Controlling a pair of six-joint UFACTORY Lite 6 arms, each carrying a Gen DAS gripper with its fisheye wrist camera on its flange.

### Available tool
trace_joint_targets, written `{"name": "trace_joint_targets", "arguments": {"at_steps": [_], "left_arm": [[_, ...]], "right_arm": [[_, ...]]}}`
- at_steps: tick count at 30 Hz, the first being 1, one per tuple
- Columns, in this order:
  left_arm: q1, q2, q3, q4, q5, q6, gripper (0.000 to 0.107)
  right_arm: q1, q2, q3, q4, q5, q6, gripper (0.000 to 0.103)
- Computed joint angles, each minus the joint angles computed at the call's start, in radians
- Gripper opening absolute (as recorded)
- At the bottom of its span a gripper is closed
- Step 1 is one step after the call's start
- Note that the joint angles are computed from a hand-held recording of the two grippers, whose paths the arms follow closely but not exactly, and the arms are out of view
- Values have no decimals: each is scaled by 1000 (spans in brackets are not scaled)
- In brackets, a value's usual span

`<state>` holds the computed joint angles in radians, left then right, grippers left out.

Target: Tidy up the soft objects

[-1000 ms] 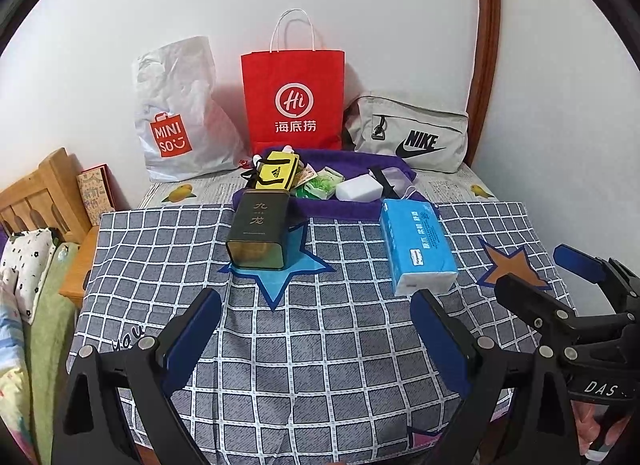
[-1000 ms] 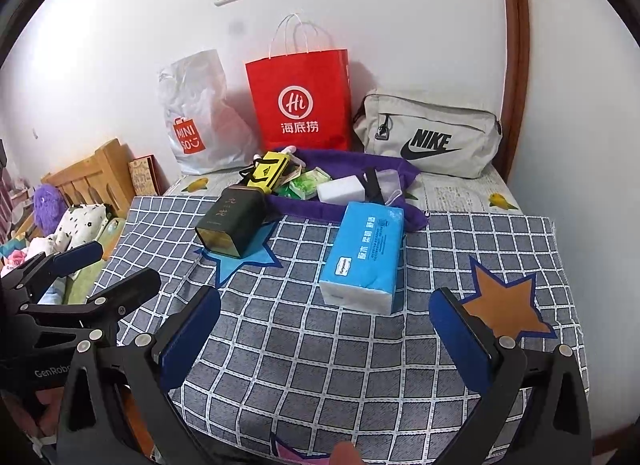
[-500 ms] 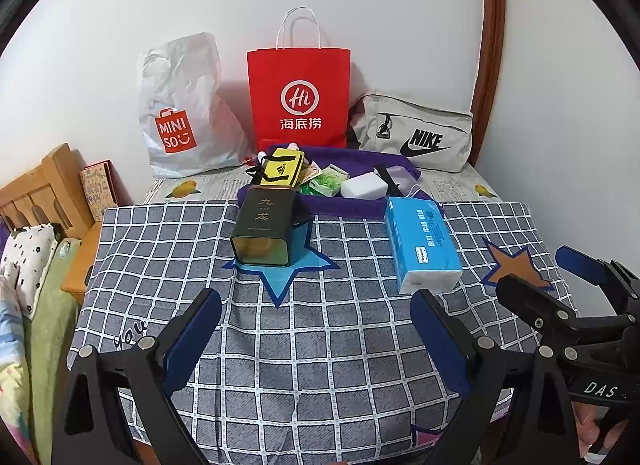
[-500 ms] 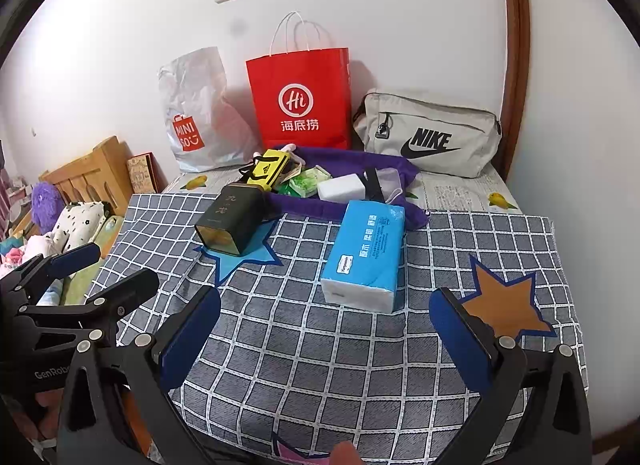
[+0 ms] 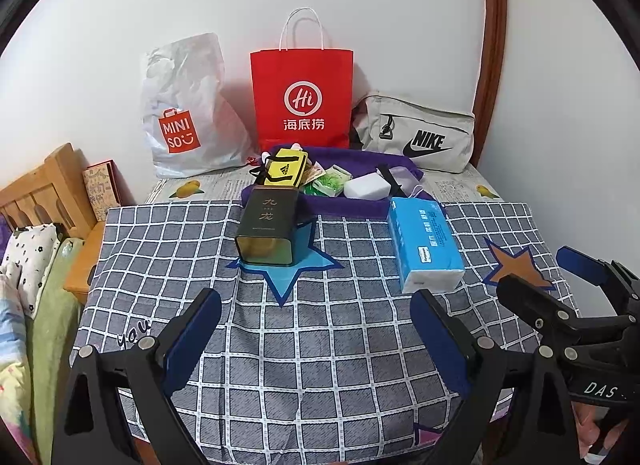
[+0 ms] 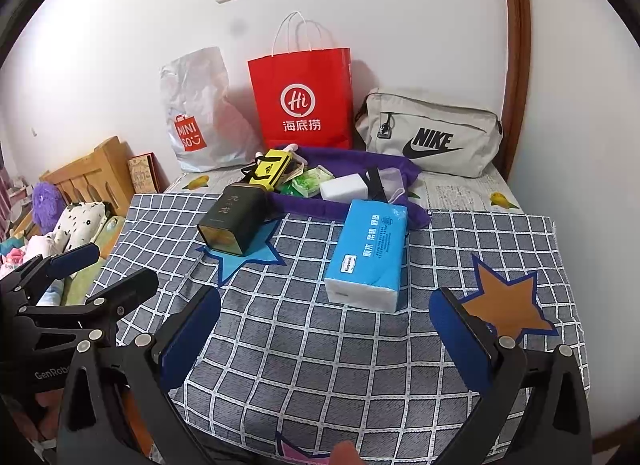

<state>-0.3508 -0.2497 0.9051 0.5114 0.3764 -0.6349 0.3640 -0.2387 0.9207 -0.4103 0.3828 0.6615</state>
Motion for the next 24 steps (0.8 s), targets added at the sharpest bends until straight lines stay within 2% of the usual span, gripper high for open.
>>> {"name": "trace_joint_targets", "arguments": {"at_steps": [24], "left_arm": [[12, -8, -1, -32, 2, 40, 95]], "right_arm": [[9, -16, -6, -3, 17, 14, 103]]}}
